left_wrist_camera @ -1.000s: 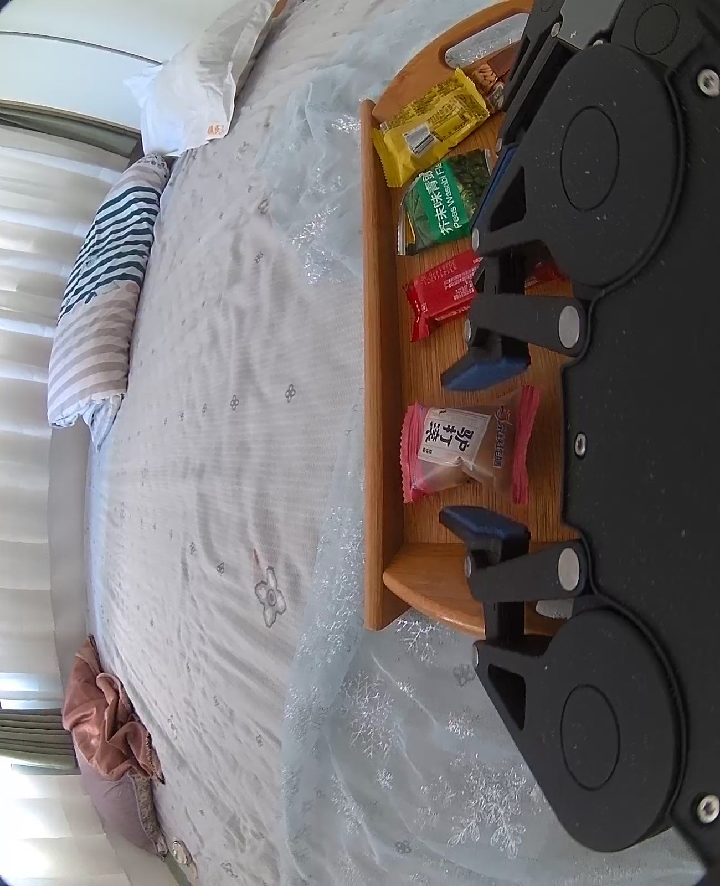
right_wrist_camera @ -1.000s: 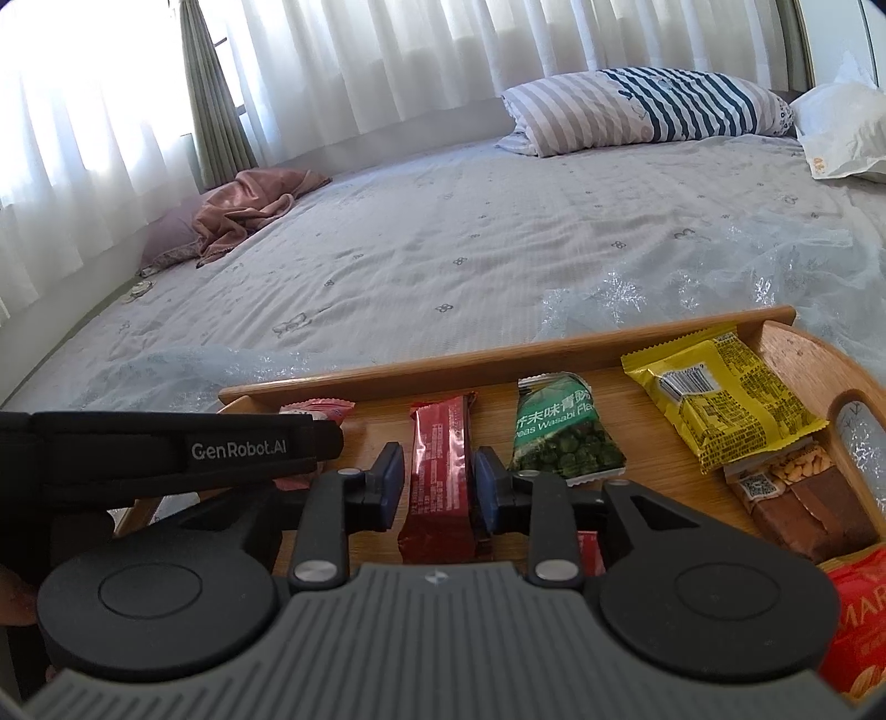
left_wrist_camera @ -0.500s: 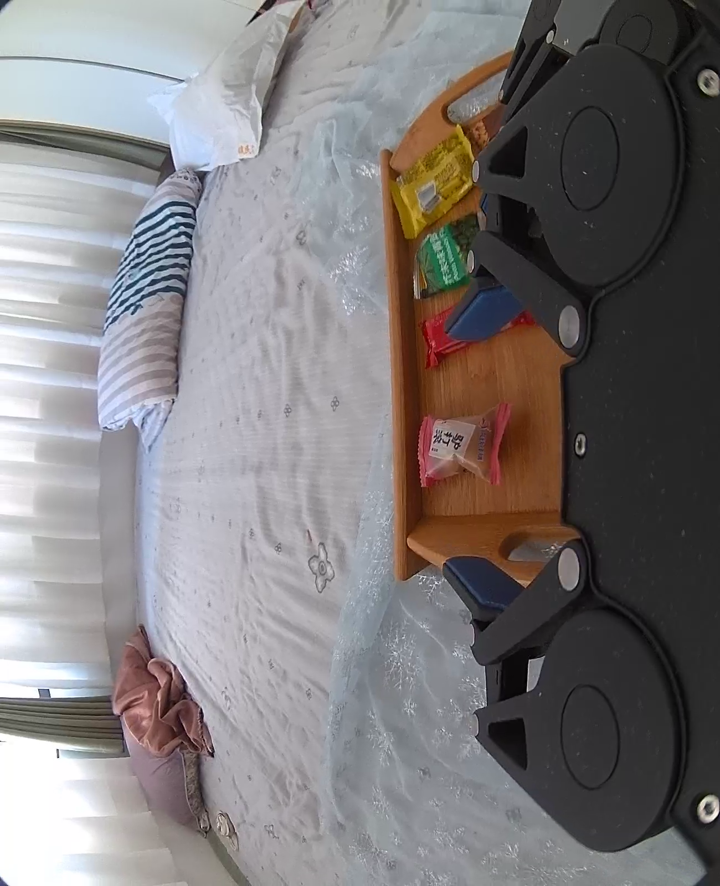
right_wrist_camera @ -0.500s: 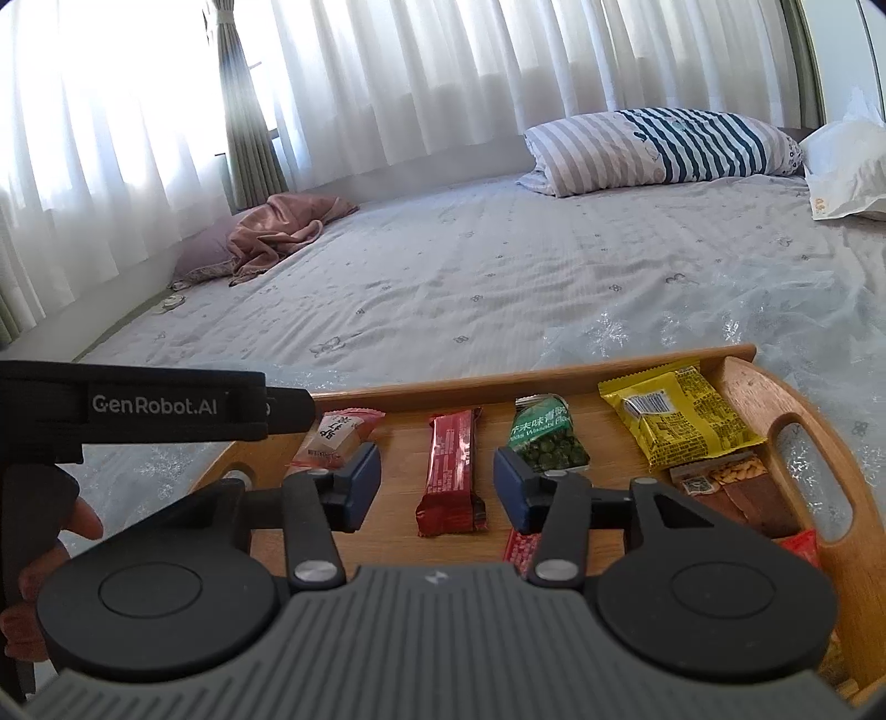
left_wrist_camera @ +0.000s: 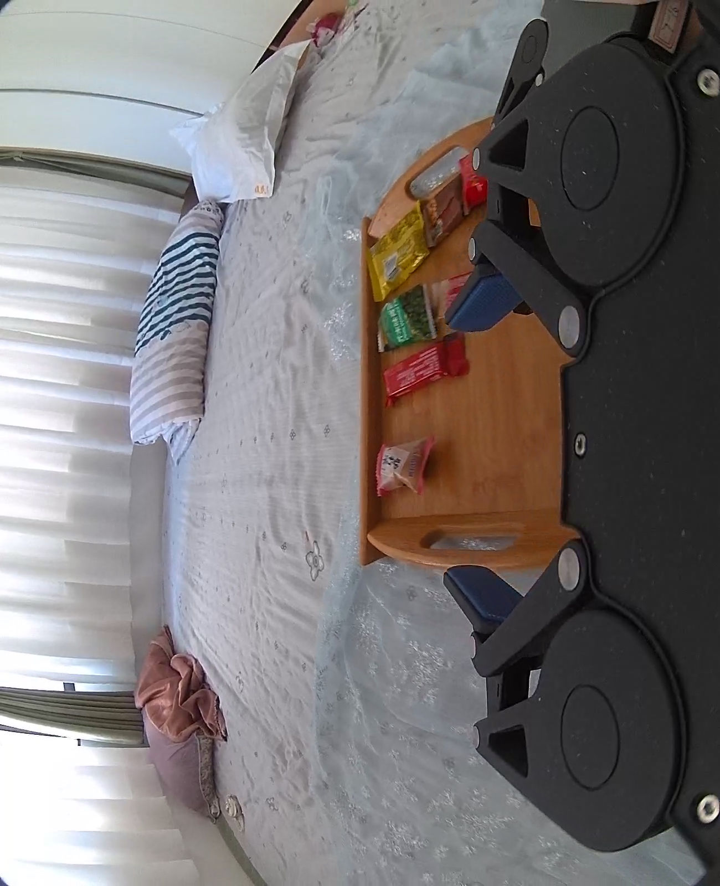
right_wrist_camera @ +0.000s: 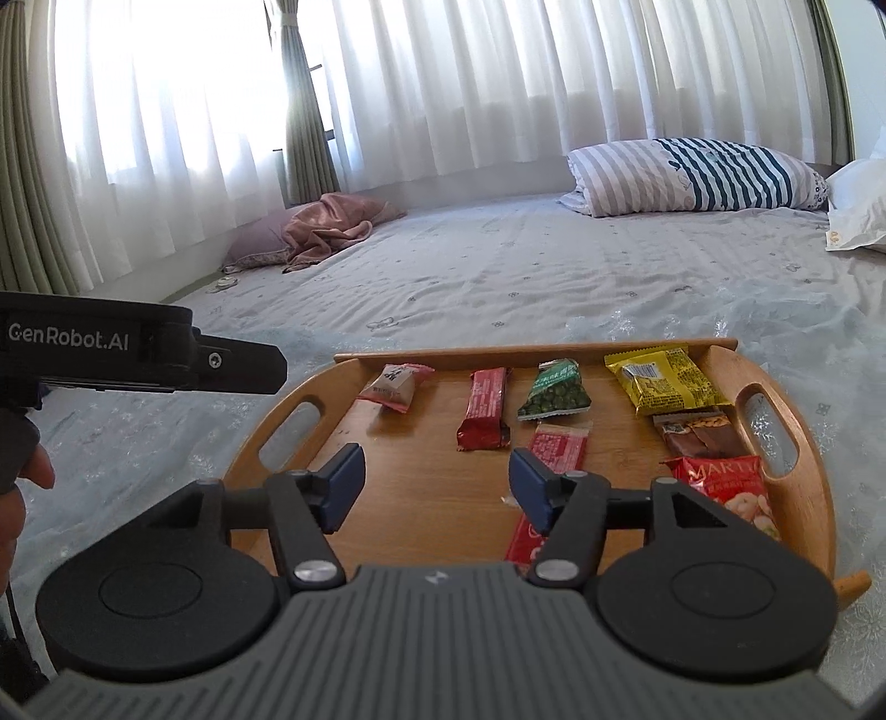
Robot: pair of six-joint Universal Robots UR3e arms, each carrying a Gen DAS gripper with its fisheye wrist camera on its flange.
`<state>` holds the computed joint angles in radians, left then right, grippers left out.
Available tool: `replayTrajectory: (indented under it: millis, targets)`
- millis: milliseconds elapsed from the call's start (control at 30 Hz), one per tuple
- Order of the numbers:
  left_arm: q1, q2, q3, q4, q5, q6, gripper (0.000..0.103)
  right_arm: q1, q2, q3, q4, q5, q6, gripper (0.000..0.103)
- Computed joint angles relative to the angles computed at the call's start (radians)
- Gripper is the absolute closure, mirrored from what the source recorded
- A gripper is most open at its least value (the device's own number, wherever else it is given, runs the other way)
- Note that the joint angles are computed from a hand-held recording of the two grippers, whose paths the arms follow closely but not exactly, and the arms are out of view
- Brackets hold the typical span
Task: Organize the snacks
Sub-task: 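Move both tools back to the snacks beside the tray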
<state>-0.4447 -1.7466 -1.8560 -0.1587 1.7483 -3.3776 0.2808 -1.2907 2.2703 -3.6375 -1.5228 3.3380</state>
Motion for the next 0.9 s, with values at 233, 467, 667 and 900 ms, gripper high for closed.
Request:
replayTrajectory:
  millis: [233,467,667,900]
  targets:
    - [-0.048,0.162,-0.212,0.034,0.041,-0.061,0.009,0.055,-0.036,0.106,-0.085,-0.034,-0.025,0.027]
    - [-0.099,0.291,-0.38,0.03,0.132,-0.11,0.02,0.152,-0.023,0.171,-0.161,-0.109,-0.034,0.025]
    - [-0.083,0.435,-0.496,-0.046,0.104,-0.129,0.063,0.24,0.007,0.207,-0.208,-0.173,-0.023,0.025]
    - [-0.127,0.503,-0.549,-0.112,0.129,-0.136,0.081,0.314,0.012,0.207,-0.169,-0.203,-0.025,0.052]
